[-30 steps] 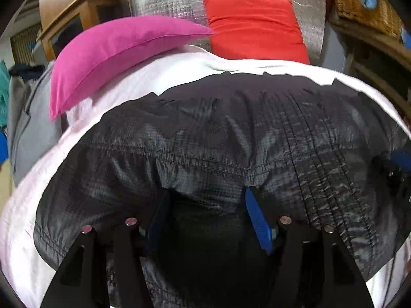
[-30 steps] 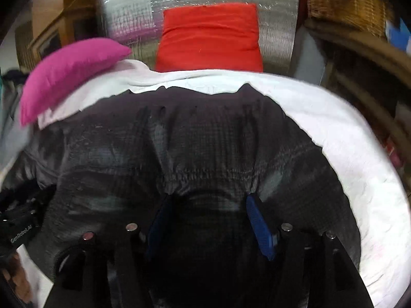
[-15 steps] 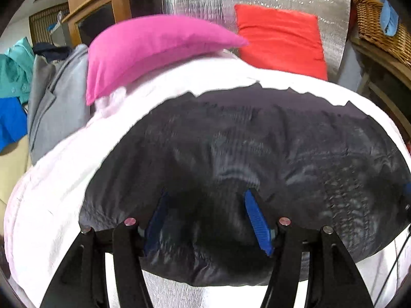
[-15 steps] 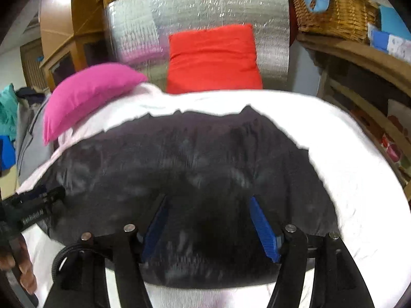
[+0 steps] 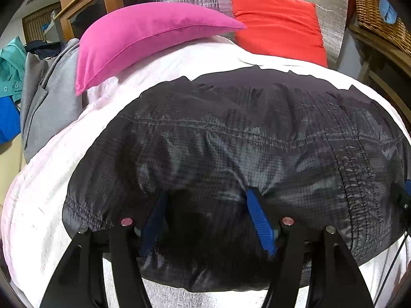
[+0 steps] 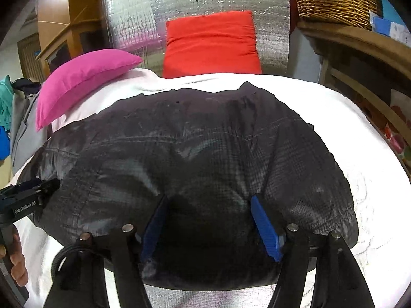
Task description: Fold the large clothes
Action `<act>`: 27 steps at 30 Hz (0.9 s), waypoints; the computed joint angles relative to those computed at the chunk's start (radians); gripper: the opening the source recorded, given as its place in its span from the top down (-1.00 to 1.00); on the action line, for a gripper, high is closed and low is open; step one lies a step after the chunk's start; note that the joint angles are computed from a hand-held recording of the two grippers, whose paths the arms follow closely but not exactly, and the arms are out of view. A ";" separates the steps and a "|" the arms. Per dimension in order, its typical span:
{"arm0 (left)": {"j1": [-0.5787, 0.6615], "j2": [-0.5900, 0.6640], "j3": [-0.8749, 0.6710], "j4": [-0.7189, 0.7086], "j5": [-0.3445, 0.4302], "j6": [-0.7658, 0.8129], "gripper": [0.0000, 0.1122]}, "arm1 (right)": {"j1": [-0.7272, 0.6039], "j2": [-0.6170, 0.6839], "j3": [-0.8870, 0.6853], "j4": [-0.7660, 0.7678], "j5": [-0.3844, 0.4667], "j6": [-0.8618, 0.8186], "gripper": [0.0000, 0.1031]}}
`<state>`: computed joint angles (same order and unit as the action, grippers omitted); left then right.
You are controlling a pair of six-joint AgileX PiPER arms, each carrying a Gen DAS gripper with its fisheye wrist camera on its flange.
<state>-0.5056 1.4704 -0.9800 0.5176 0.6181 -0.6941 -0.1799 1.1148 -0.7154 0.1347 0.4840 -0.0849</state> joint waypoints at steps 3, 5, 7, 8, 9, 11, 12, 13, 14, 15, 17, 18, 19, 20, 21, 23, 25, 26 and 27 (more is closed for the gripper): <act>0.026 -0.003 -0.036 -0.085 0.027 0.095 -0.18 | -0.021 0.011 -0.059 0.028 0.085 -0.026 -0.37; 0.057 -0.041 -0.035 -0.121 0.021 0.134 -0.18 | -0.058 -0.017 -0.076 0.091 0.120 -0.081 -0.37; 0.081 -0.084 -0.010 -0.096 0.002 0.117 -0.18 | -0.123 -0.056 -0.072 0.168 0.129 -0.160 -0.38; 0.099 -0.087 -0.002 -0.101 -0.003 0.124 -0.18 | -0.154 -0.043 -0.074 0.196 0.141 -0.191 -0.47; 0.115 -0.073 -0.004 -0.122 0.001 0.149 -0.18 | -0.191 -0.009 -0.077 0.240 0.162 -0.240 -0.48; 0.144 -0.011 -0.027 -0.189 0.029 0.247 -0.19 | -0.232 0.030 -0.072 0.311 0.180 -0.337 -0.49; 0.139 -0.014 -0.022 -0.172 0.022 0.248 -0.19 | -0.237 0.026 -0.081 0.316 0.192 -0.353 -0.49; 0.142 -0.023 -0.032 -0.184 0.029 0.278 -0.18 | -0.262 0.027 -0.096 0.356 0.223 -0.392 -0.49; 0.161 -0.032 -0.048 -0.235 0.032 0.339 -0.18 | -0.318 0.031 -0.128 0.436 0.286 -0.455 -0.49; 0.187 -0.045 -0.057 -0.303 0.025 0.414 -0.18 | -0.374 0.035 -0.152 0.497 0.331 -0.503 -0.49; 0.257 -0.071 -0.075 -0.391 -0.003 0.537 -0.19 | -0.479 0.066 -0.215 0.563 0.404 -0.559 -0.49; 0.303 -0.070 -0.094 -0.433 -0.007 0.590 -0.20 | -0.518 0.089 -0.240 0.588 0.433 -0.584 -0.50; 0.348 -0.060 -0.114 -0.492 -0.006 0.651 -0.27 | -0.581 0.142 -0.292 0.615 0.482 -0.615 -0.51; 0.417 -0.035 -0.147 -0.591 0.003 0.744 -0.35 | -0.618 0.186 -0.329 0.622 0.508 -0.627 -0.52; 0.479 0.003 -0.187 -0.682 0.025 0.824 -0.37 | -0.638 0.213 -0.350 0.623 0.518 -0.631 -0.53; 0.583 0.099 -0.279 -0.848 0.106 0.970 -0.37 | -0.682 0.309 -0.416 0.630 0.555 -0.639 -0.56; 0.652 0.214 -0.386 -0.965 0.220 1.064 -0.37 | -0.719 0.437 -0.496 0.663 0.641 -0.633 -0.56; 0.676 0.271 -0.442 -1.009 0.274 1.084 -0.37 | -0.729 0.496 -0.530 0.681 0.681 -0.619 -0.56; 0.693 0.317 -0.485 -1.046 0.318 1.096 -0.37 | -0.731 0.529 -0.549 0.695 0.703 -0.618 -0.56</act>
<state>0.1871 1.7878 -1.4652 -0.5287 0.9360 0.4022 -0.9104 1.6435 -1.2641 0.8293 1.1870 -0.7025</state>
